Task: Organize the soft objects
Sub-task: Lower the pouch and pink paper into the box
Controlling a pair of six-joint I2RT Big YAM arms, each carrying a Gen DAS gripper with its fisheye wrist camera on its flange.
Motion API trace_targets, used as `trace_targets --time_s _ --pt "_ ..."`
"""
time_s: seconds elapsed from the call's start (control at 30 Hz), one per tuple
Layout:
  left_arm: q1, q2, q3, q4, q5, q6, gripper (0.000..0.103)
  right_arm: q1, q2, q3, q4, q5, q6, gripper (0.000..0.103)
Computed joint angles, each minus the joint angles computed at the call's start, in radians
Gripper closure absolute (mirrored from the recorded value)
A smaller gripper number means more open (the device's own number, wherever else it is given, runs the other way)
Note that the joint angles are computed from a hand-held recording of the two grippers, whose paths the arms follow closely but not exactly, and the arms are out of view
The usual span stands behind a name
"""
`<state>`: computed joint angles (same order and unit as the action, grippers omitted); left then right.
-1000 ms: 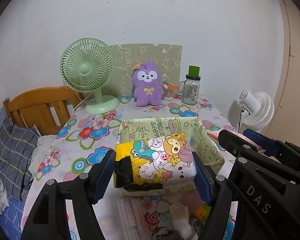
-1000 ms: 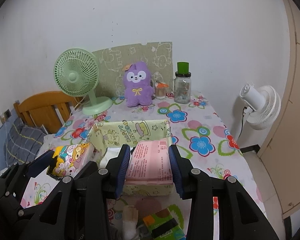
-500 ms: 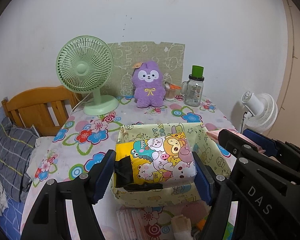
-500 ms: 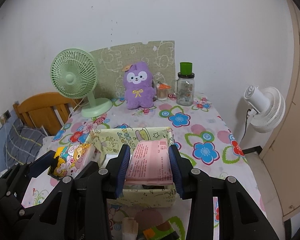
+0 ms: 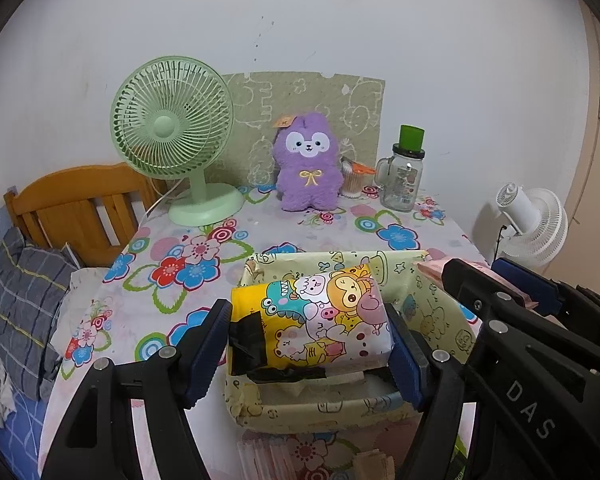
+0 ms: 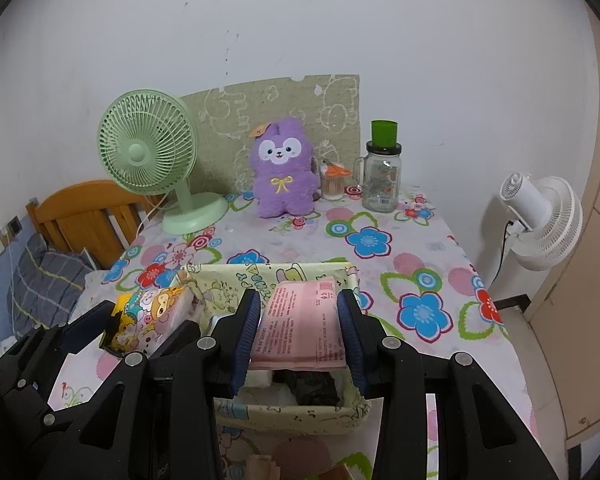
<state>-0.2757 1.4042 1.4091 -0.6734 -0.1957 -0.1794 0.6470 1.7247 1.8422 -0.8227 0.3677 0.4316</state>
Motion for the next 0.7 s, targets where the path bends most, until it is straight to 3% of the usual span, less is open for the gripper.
trace_targets --time_s 0.7 --pt "0.027 0.13 0.096 -0.061 0.026 -0.011 0.028 -0.041 0.12 0.124 -0.035 -0.082 -0.012 0.06"
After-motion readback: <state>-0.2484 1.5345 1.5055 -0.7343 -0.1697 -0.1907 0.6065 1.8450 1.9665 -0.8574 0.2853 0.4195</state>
